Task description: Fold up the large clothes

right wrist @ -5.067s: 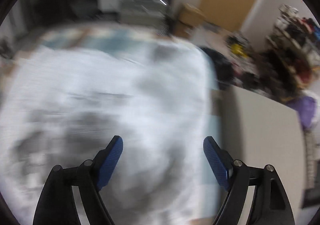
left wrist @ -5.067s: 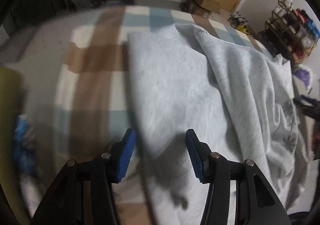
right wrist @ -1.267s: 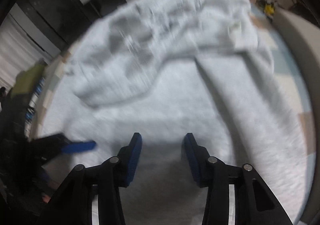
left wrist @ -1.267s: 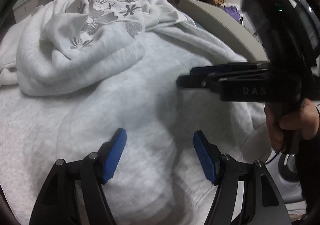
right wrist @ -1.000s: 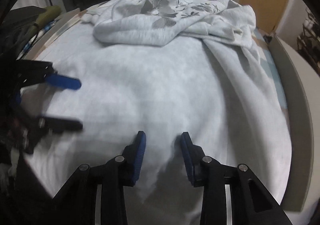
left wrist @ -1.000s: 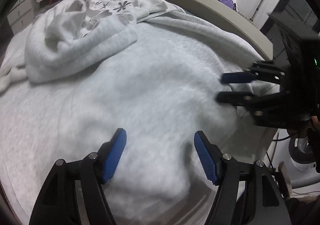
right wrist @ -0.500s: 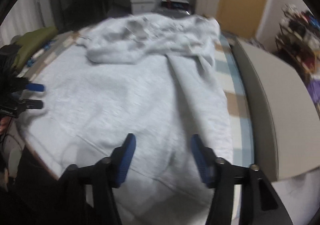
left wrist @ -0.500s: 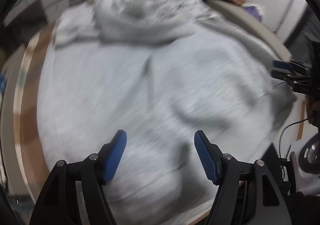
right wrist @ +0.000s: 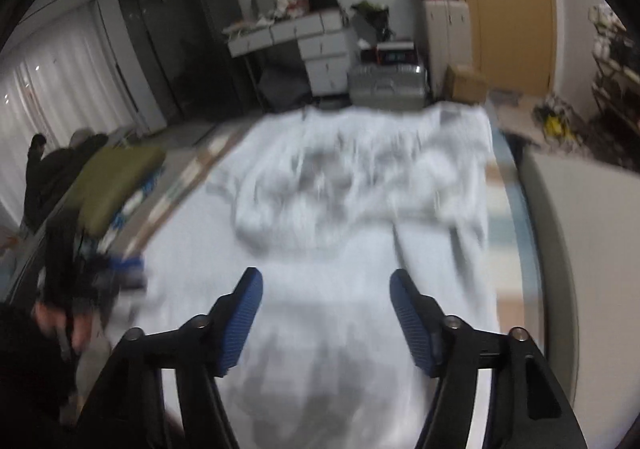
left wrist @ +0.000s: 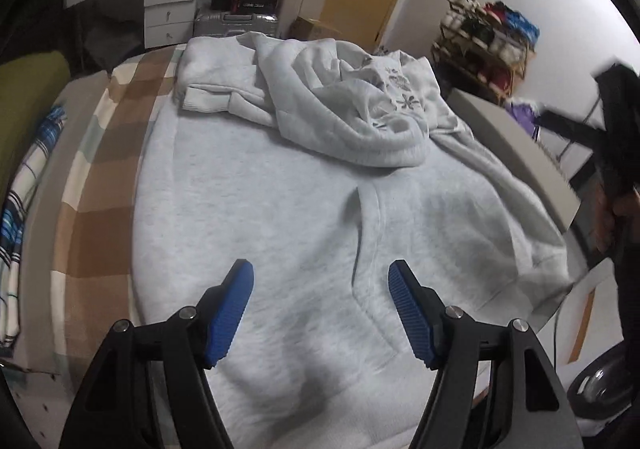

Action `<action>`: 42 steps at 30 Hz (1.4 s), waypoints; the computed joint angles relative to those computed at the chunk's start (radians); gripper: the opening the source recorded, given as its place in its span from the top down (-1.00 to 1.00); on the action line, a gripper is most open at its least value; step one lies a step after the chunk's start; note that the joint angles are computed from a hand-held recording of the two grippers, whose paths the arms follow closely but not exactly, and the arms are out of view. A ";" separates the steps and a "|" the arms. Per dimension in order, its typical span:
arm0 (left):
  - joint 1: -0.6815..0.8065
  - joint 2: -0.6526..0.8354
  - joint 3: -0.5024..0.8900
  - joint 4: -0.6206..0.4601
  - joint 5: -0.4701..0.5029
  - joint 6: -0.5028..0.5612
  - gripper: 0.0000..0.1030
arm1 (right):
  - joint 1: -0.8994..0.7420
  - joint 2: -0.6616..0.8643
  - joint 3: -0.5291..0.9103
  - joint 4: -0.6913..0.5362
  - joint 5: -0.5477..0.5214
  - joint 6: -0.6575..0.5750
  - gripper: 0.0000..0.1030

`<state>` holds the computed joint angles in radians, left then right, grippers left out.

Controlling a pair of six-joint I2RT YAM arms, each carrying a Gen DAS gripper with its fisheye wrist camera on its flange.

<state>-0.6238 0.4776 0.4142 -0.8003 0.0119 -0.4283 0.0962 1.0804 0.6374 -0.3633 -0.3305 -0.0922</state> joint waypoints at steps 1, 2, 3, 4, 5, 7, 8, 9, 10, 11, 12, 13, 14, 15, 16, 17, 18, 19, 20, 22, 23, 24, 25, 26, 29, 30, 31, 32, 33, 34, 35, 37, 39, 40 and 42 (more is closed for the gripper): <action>-0.037 0.007 -0.008 0.023 -0.027 -0.033 -0.27 | 0.058 0.126 0.083 0.084 0.048 0.050 -0.32; -0.044 0.006 -0.018 0.037 -0.044 -0.040 -0.27 | 0.093 0.251 0.175 0.119 0.067 0.073 -0.32; -0.065 0.022 -0.024 0.054 -0.077 -0.053 -0.27 | 0.129 0.371 0.271 0.154 0.093 0.102 -0.32; -0.075 0.016 -0.026 0.043 -0.096 -0.058 -0.27 | 0.164 0.487 0.368 0.182 0.124 0.124 -0.32; -0.070 0.009 -0.027 0.034 -0.101 -0.053 -0.27 | 0.194 0.605 0.474 0.192 0.152 0.126 -0.32; -0.013 0.031 -0.032 0.039 -0.055 -0.020 -0.27 | 0.235 0.838 0.712 0.114 0.188 0.142 -0.32; 0.020 0.030 -0.037 0.035 -0.021 -0.005 -0.27 | 0.264 0.964 0.835 0.085 0.220 0.143 -0.31; 0.049 0.032 -0.050 0.042 0.015 0.002 -0.27 | 0.285 1.061 0.960 -0.011 0.257 0.119 -0.28; 0.076 0.038 -0.058 0.046 0.051 0.003 -0.27 | 0.325 1.173 1.063 -0.063 0.376 0.085 -0.28; 0.092 0.040 -0.064 0.049 0.080 0.005 -0.27 | 0.361 1.259 1.115 -0.076 0.505 0.041 -0.30; 0.100 0.042 -0.070 0.057 0.097 0.011 -0.27 | 0.379 1.295 1.117 -0.072 0.551 0.020 -0.32; 0.096 0.042 -0.066 0.054 0.092 0.009 -0.27 | 0.392 1.280 1.069 -0.012 0.576 0.042 -0.33; 0.096 0.040 -0.062 0.054 0.099 0.012 -0.27 | 0.393 1.266 1.046 -0.008 0.571 0.035 -0.33; 0.108 0.046 -0.055 0.058 0.125 0.030 -0.27 | 0.380 1.267 1.073 -0.058 0.533 0.031 -0.31; 0.112 0.054 -0.046 0.060 0.138 0.042 -0.27 | 0.349 1.271 1.128 -0.148 0.445 0.036 -0.23; 0.102 0.064 -0.035 0.062 0.135 0.044 -0.27 | 0.322 1.265 1.151 -0.189 0.374 0.040 -0.23; 0.085 0.076 -0.024 0.071 0.126 0.047 -0.27 | 0.283 1.237 1.146 -0.195 0.292 0.041 -0.24; 0.072 0.082 -0.022 0.084 0.118 0.048 -0.27 | 0.248 1.207 1.129 -0.174 0.257 0.044 -0.34; 0.050 0.089 -0.021 0.103 0.102 0.041 -0.27 | 0.219 1.194 1.135 -0.165 0.258 0.044 -0.40; 0.023 0.111 -0.021 0.135 0.082 0.033 -0.27 | 0.173 1.190 1.149 -0.132 0.276 0.032 -0.57; 0.017 0.129 -0.020 0.152 0.082 0.034 -0.27 | 0.155 1.202 1.160 -0.113 0.314 0.029 -0.65; 0.018 0.146 -0.021 0.166 0.085 0.036 -0.27 | 0.145 1.241 1.215 -0.129 0.349 0.022 -0.74; 0.017 0.161 -0.023 0.181 0.087 0.038 -0.27 | 0.130 1.283 1.263 -0.147 0.380 0.013 -0.73; 0.015 0.174 -0.025 0.193 0.090 0.040 -0.27 | 0.116 1.327 1.311 -0.170 0.379 0.018 -0.73; 0.014 0.204 -0.024 0.205 0.091 0.045 -0.27 | 0.093 1.410 1.382 -0.300 0.251 0.063 -0.71; 0.017 0.200 -0.024 0.198 0.096 0.049 -0.27 | 0.087 1.382 1.325 -0.283 0.203 0.062 -0.73; 0.017 0.204 -0.022 0.195 0.096 0.050 -0.27 | 0.092 1.326 1.220 -0.215 0.173 0.049 -0.74; 0.012 0.207 -0.019 0.193 0.091 0.046 -0.27 | 0.105 1.275 1.135 -0.170 0.167 0.010 -0.74; 0.013 0.216 -0.016 0.197 0.092 0.047 -0.27 | 0.120 1.230 1.064 -0.132 0.174 -0.026 -0.74; 0.012 0.222 -0.014 0.198 0.092 0.045 -0.27 | 0.136 1.180 0.990 -0.103 0.169 -0.078 -0.74; 0.007 0.227 -0.011 0.198 0.091 0.041 -0.27 | 0.146 1.149 0.948 -0.108 0.162 -0.124 -0.74; -0.013 0.230 -0.006 0.198 0.081 0.029 -0.27 | 0.168 1.090 0.883 -0.104 0.204 -0.188 -0.62; -0.034 0.238 -0.001 0.200 0.064 0.021 -0.27 | 0.147 1.061 0.895 -0.135 0.197 -0.200 -0.54; -0.044 0.239 -0.002 0.201 0.057 0.017 -0.27 | 0.119 1.044 0.913 -0.139 0.164 -0.185 -0.55; -0.053 0.264 0.006 0.214 0.045 0.014 -0.27 | 0.076 1.021 0.939 -0.069 0.180 -0.117 -0.59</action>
